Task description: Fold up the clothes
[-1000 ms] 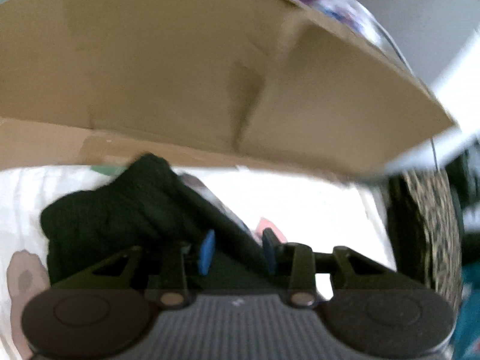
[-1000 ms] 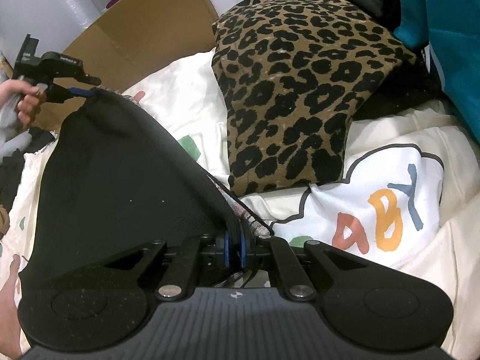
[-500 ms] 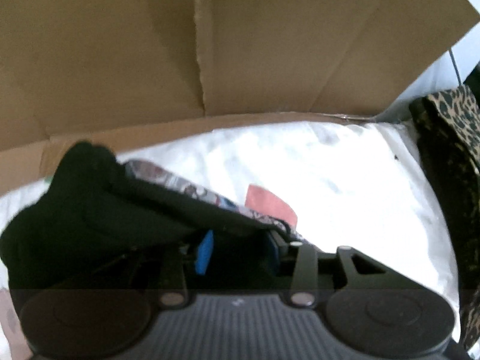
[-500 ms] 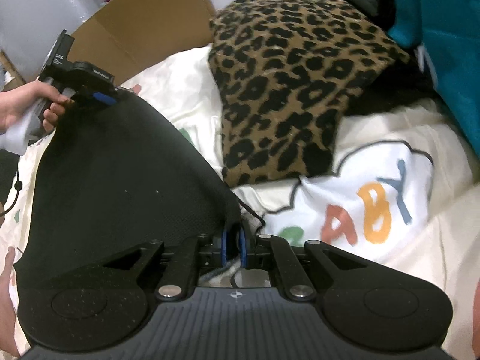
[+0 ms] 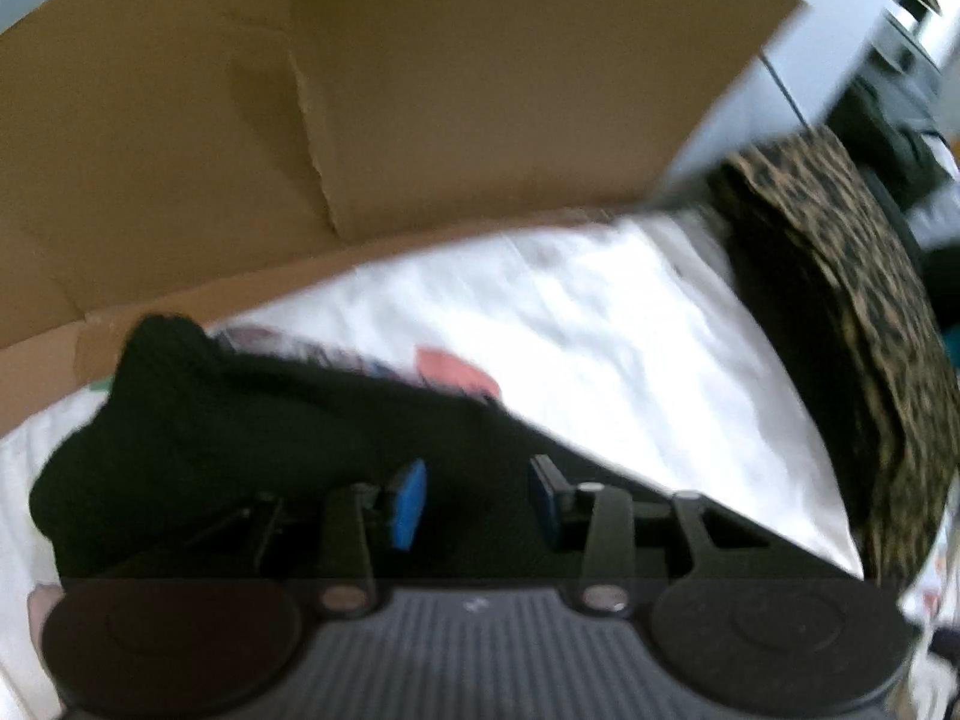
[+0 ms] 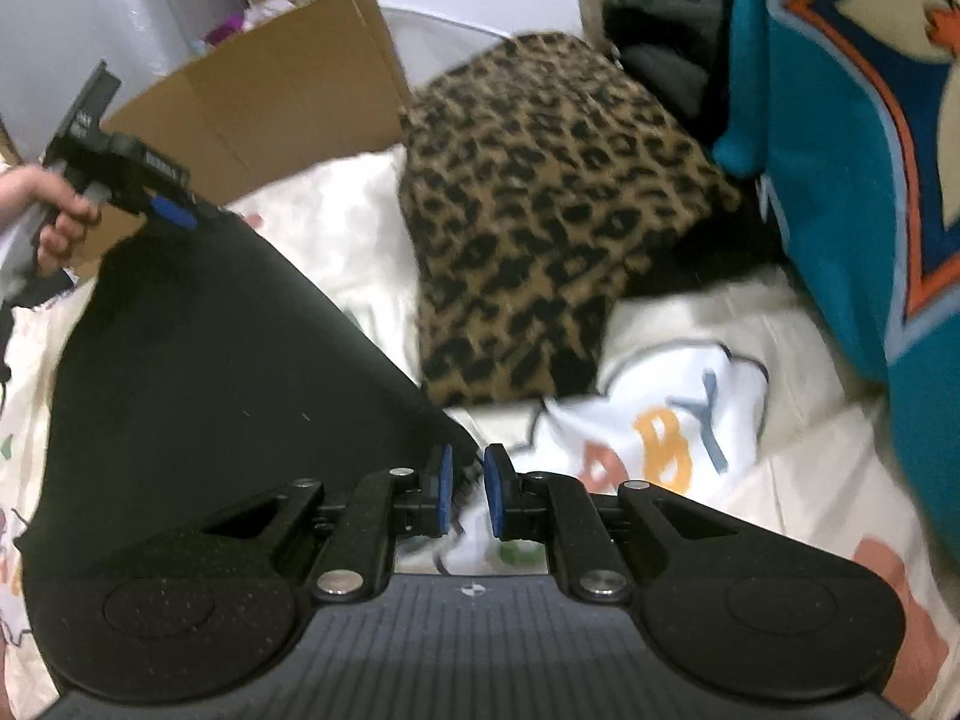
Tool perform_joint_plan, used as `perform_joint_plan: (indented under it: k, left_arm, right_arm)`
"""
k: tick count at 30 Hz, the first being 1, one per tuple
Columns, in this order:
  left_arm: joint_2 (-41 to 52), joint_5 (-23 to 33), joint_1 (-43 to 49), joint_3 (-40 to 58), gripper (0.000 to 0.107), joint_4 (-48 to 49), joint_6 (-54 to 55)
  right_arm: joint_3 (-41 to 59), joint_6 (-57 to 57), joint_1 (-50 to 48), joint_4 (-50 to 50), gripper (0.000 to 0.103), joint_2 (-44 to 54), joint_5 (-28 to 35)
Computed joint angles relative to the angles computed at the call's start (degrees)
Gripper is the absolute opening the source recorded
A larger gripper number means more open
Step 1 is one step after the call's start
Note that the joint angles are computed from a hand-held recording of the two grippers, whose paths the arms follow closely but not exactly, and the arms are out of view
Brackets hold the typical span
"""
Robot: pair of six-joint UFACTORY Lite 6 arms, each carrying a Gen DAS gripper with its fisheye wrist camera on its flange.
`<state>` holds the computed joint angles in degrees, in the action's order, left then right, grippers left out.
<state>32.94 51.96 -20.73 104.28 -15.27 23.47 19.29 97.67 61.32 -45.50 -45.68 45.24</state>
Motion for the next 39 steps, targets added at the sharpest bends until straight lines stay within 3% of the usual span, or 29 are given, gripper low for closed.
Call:
perform_joint_plan:
  k: [4,12,16,22,29,37,39]
  left_arm:
    - [-9.0,-2.8,-0.7,-13.4,0.041,-4.6,5.9]
    - [-9.8,-4.0,-5.0,-18.5,0.041,-7.8,11.8]
    - [-9.9,-6.2,-6.9,-20.4,0.040,-7.8,10.9]
    - [-3.5,-9.4,-9.8,-15.6,0.039,-6.0,6.0]
    - [-0.8,-6.6,-10.3,-9.1,0.038,-2.7,1.9]
    - [-7.9,-0.5,-4.4,-11.1,0.042,-0.5,3.7]
    - [-10.6,1.5,-1.8,-12.0,0.050,0.0,4.9]
  right_arm:
    - [2.7,2.4,-1.0,-4.4,0.018,6.8,-6.3]
    - [7.9,6.7,-1.5,-10.9,0.018,20.9,-14.6]
    - [7.0,8.2,-2.0,-10.6,0.018,24.0,-13.7]
    - [1.8,8.4,-4.8,-10.6,0.017,18.8,-14.7]
    - [0.9,8.8,-4.1,-9.6,0.017,17.2,-14.2]
    - [-1.3,9.0,-1.2,-5.5,0.018,12.1,-11.8]
    - [-0.9,9.1,0.1,-5.2,0.019,12.2,-10.4]
